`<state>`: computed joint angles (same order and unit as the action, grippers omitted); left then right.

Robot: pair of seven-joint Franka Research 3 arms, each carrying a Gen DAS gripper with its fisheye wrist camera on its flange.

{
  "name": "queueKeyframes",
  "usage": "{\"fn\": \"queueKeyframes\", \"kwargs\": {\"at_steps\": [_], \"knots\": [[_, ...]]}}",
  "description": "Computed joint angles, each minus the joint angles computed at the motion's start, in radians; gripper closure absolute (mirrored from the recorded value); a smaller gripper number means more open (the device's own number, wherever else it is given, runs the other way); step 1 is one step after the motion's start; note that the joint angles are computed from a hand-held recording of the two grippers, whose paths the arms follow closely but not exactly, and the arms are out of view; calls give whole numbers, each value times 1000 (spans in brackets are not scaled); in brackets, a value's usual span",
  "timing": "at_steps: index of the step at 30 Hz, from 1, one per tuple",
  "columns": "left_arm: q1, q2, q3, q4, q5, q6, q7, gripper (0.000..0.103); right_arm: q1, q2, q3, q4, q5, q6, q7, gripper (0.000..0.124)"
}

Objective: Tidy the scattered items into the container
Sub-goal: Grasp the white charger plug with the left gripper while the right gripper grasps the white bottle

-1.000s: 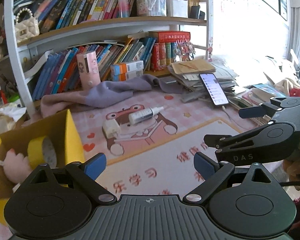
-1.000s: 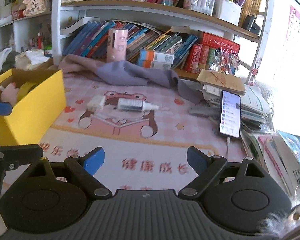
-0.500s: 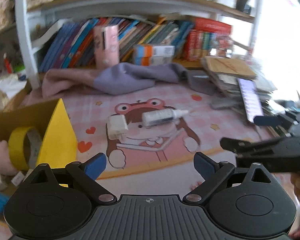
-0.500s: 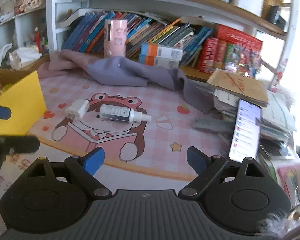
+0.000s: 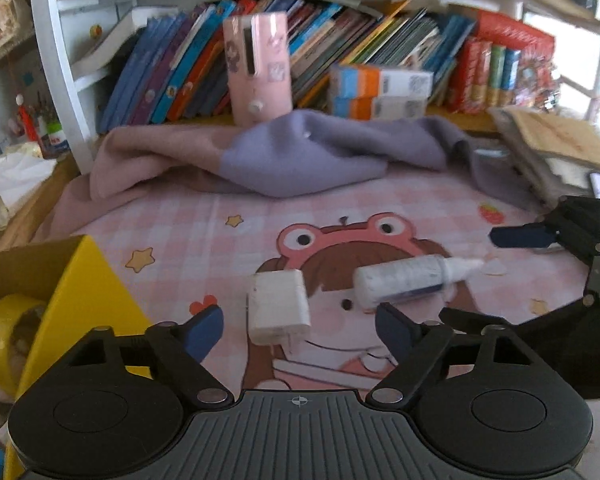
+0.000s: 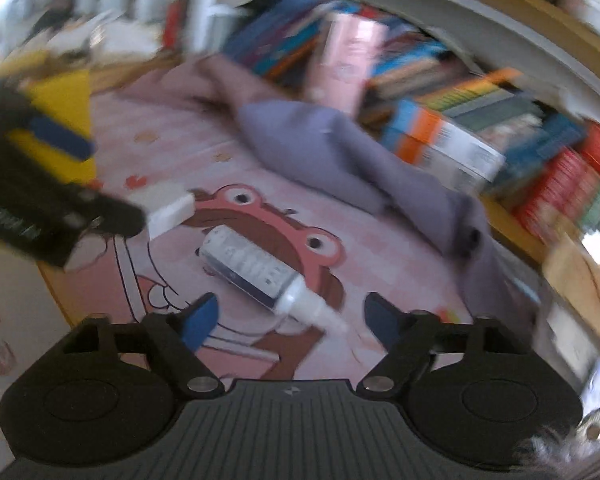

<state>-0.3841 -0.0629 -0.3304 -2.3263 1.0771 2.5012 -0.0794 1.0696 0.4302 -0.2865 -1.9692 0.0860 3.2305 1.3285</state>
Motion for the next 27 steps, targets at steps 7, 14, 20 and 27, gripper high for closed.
{"fn": "queueKeyframes", "kwargs": {"at_steps": [7,14,20,27], "knots": [[25,85,42,41,-43,37,16,38,-251,89,267,131,-63,-58,-176,70],[26,148,75,78,-54,54,31,54,-434,151,477,223,-23,-111,-317,73],[23,151,83,82,-64,66,52,61,-531,212,583,360,128,-294,-347,74],[23,141,83,71,-71,91,55,62,-499,182,544,350,209,-350,-309,93]]}}
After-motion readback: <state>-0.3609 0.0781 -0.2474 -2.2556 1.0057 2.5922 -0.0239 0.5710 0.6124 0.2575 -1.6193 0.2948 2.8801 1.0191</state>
